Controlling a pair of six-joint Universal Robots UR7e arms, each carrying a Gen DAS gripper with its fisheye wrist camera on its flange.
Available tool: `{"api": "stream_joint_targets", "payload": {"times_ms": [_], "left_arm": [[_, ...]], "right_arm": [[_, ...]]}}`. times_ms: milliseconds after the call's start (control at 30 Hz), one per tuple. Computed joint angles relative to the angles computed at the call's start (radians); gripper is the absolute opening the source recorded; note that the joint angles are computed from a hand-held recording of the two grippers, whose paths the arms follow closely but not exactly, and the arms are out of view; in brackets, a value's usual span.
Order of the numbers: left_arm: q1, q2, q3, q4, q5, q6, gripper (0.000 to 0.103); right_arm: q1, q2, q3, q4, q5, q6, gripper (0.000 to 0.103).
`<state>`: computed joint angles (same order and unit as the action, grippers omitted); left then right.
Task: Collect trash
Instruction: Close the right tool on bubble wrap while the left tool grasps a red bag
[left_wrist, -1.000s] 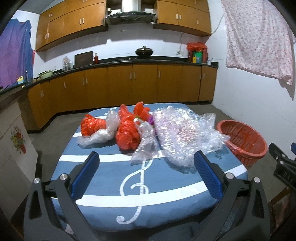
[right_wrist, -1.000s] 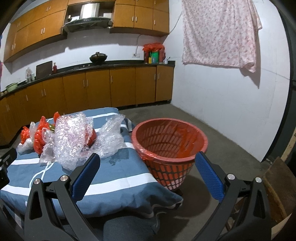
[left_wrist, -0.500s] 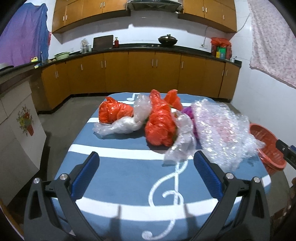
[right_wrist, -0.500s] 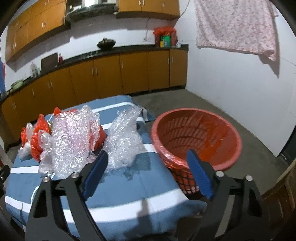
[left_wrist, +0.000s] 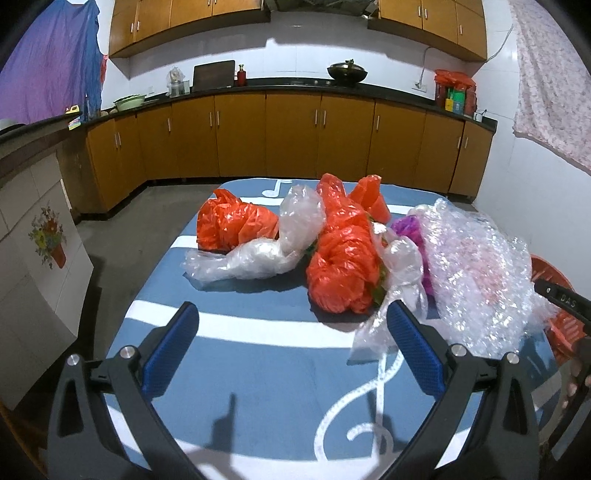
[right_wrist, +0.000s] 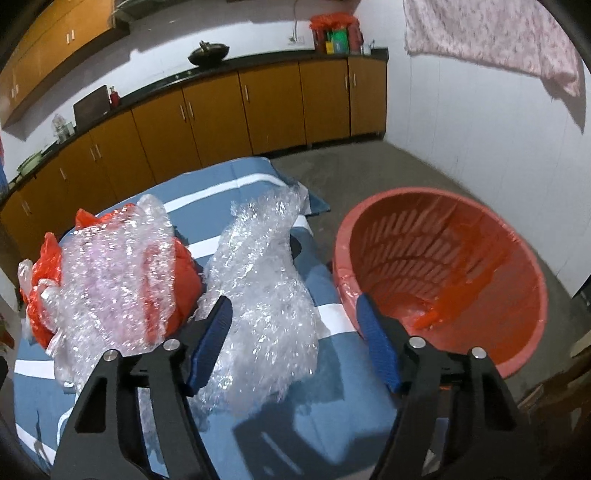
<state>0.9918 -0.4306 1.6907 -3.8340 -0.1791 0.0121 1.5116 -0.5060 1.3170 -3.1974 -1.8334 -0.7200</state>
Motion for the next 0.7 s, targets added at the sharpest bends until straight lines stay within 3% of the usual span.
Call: {"api": "stream_joint_targets", "payload": {"times_ms": [133, 367, 500, 700], "left_arm": [[0.02, 0.014, -0.049, -0.073, -0.017, 0.113, 0.096], [0.055, 0.01, -0.095, -0.032, -0.099, 0.153, 0.083], [0.082, 0.004, -0.122, 0.067, -0.156, 0.105, 0.075], [0.117, -0.014, -0.146, 0.203, -0.231, 0.018, 0.061]], "right_arm": [[0.0, 0.015, -0.028, 0.056, -0.008, -0.003, 0.06], [0.006, 0.037, -0.041, 0.077, -0.012, -0.061, 0.033], [0.005, 0.031, -0.034, 0.081, -0.007, -0.063, 0.024], [0.0, 0.026, -0.034, 0.092, 0.0, -0.066, 0.021]]}}
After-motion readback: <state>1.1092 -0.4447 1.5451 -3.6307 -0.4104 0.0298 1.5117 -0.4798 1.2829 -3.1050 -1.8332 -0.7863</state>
